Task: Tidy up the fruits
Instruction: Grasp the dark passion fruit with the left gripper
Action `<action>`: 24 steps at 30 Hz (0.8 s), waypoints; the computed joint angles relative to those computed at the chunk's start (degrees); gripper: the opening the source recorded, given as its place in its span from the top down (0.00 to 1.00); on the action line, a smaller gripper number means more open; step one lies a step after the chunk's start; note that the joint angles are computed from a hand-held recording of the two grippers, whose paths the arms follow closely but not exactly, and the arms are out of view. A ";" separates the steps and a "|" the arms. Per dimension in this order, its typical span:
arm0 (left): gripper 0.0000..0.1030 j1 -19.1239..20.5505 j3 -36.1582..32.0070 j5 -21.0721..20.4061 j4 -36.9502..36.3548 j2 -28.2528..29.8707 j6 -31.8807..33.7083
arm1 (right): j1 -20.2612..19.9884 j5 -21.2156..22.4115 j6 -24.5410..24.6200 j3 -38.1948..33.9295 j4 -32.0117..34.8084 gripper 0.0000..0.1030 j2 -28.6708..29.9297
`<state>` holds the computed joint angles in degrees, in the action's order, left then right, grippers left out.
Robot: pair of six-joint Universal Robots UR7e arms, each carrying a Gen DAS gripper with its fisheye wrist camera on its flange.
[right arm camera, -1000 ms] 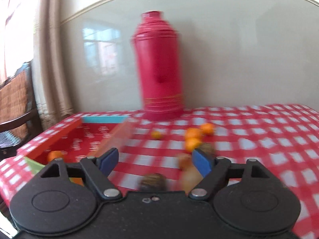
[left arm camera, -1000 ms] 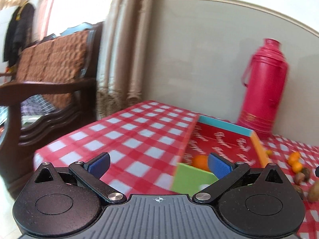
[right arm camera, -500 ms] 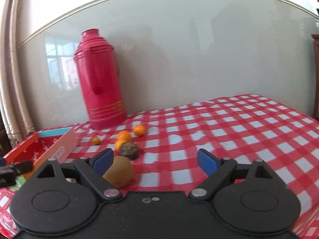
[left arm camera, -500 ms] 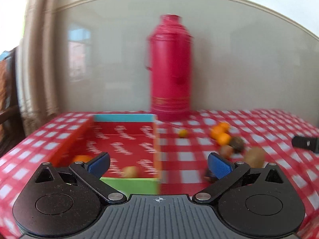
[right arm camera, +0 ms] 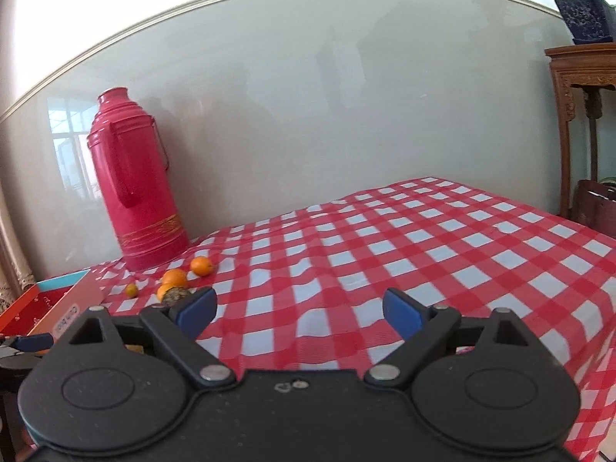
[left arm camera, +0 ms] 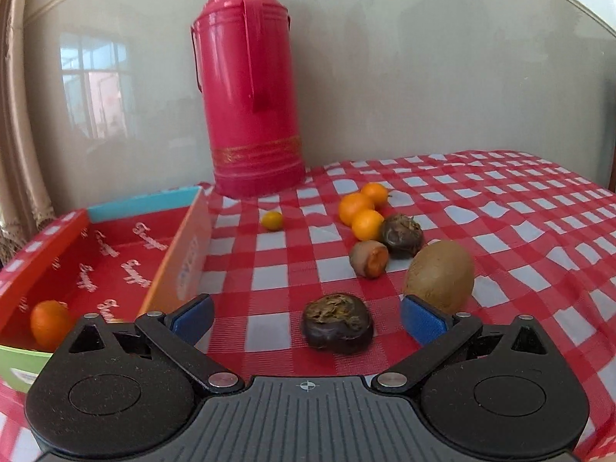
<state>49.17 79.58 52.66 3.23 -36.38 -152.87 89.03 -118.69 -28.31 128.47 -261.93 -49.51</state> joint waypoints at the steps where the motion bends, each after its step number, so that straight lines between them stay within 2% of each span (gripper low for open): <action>1: 0.07 -0.04 -0.57 -0.47 -0.03 0.59 0.07 | -0.14 -0.06 -0.04 0.15 -0.27 0.15 -0.08; 3: 0.12 -0.18 -1.55 -1.65 -0.35 1.82 1.38 | -0.29 -0.09 -0.06 0.45 -0.66 0.15 -0.22; 4: 0.22 -0.07 -2.56 -1.45 0.67 2.51 1.12 | -0.39 -0.01 -0.10 0.58 -0.91 0.14 -0.27; 6: 0.36 0.16 -5.09 -1.29 4.63 4.15 -0.75 | -0.45 -0.21 -0.17 0.75 -1.27 0.14 -0.29; 8: 0.38 0.06 -4.79 -1.39 4.46 4.17 -1.27 | -0.40 -0.20 0.18 0.87 -1.40 0.14 -0.33; 10: 0.56 0.04 -4.44 -0.93 4.28 4.09 -1.38 | -0.33 -0.27 0.18 0.69 -1.34 0.14 -0.23; 17: 0.57 0.00 -3.39 -0.43 3.36 3.29 -1.97 | 0.06 0.24 -0.79 0.18 -1.07 0.14 0.30; 21: 0.57 -0.18 0.64 0.01 -3.09 0.44 0.58 | 0.15 0.33 -0.73 -0.04 -0.35 0.14 0.35; 24: 0.57 -0.36 5.05 -0.38 -10.73 -2.63 4.19 | 0.47 0.35 -0.69 -0.49 0.11 0.14 0.67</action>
<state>48.81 84.62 52.28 -7.49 -39.00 -148.68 89.51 -118.34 -29.00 127.98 -261.82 -48.83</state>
